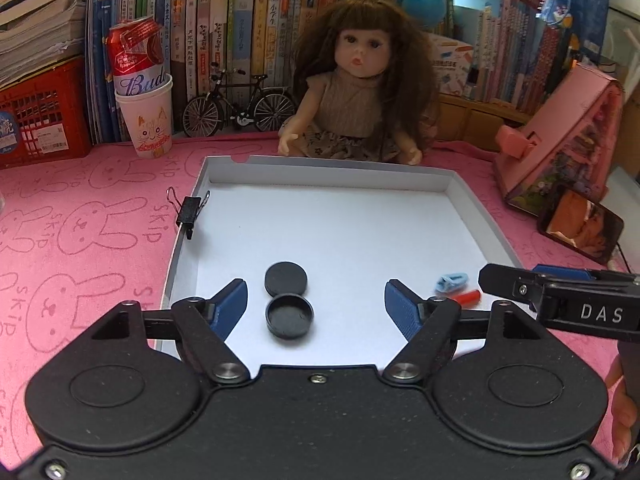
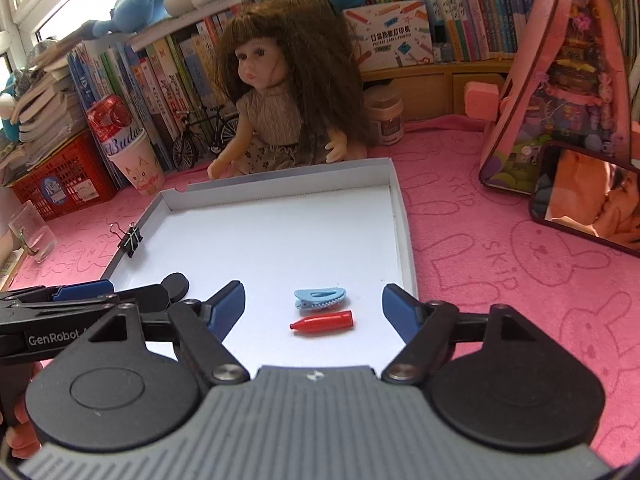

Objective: Organize rigid objects
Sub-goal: 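Withdraw both open tools from the tray toward the remaining objects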

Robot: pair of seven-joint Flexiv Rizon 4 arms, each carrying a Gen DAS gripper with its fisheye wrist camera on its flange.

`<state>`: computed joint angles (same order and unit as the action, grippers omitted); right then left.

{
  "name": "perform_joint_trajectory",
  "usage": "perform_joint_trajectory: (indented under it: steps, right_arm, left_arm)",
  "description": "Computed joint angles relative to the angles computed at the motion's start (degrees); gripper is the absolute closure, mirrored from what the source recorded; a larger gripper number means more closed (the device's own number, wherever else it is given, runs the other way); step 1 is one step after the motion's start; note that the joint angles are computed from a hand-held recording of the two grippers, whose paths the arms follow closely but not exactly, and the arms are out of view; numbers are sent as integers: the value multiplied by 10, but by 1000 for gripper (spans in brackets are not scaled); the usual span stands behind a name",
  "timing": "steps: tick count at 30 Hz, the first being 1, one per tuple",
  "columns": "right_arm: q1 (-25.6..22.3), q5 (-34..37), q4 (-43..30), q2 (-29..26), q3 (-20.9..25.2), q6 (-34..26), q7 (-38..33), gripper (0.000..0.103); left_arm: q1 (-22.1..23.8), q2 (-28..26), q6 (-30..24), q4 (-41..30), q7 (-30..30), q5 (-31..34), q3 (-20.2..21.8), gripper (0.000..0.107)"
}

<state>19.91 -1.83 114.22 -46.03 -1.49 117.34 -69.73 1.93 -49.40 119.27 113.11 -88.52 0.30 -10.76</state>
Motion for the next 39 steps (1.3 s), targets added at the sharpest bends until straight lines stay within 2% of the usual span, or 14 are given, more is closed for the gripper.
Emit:
perform_joint_trajectory:
  steps: [5, 10, 17, 27, 34, 39]
  right_arm:
    - [22, 22, 37, 4, -11, 63, -37, 14]
    - [55, 56, 57, 2, -24, 100, -87, 11]
    - [73, 84, 73, -2, -16, 128, -133, 10]
    - [76, 103, 95, -5, 1, 160, -157, 7]
    - [69, 105, 130, -41, 22, 297, -199, 1]
    - [86, 133, 148, -70, 23, 370, -244, 0]
  left_arm:
    - [12, 4, 56, 42, -11, 35, -4, 29]
    - [8, 6, 95, 75, -14, 53, 8, 29]
    - [12, 5, 146, 114, -24, 69, 19, 28]
    - [7, -12, 231, 151, -29, 81, 39, 28]
    - [14, -42, 306, 180, -24, 110, 51, 26]
    - [25, -68, 353, 202, -15, 132, 57, 24]
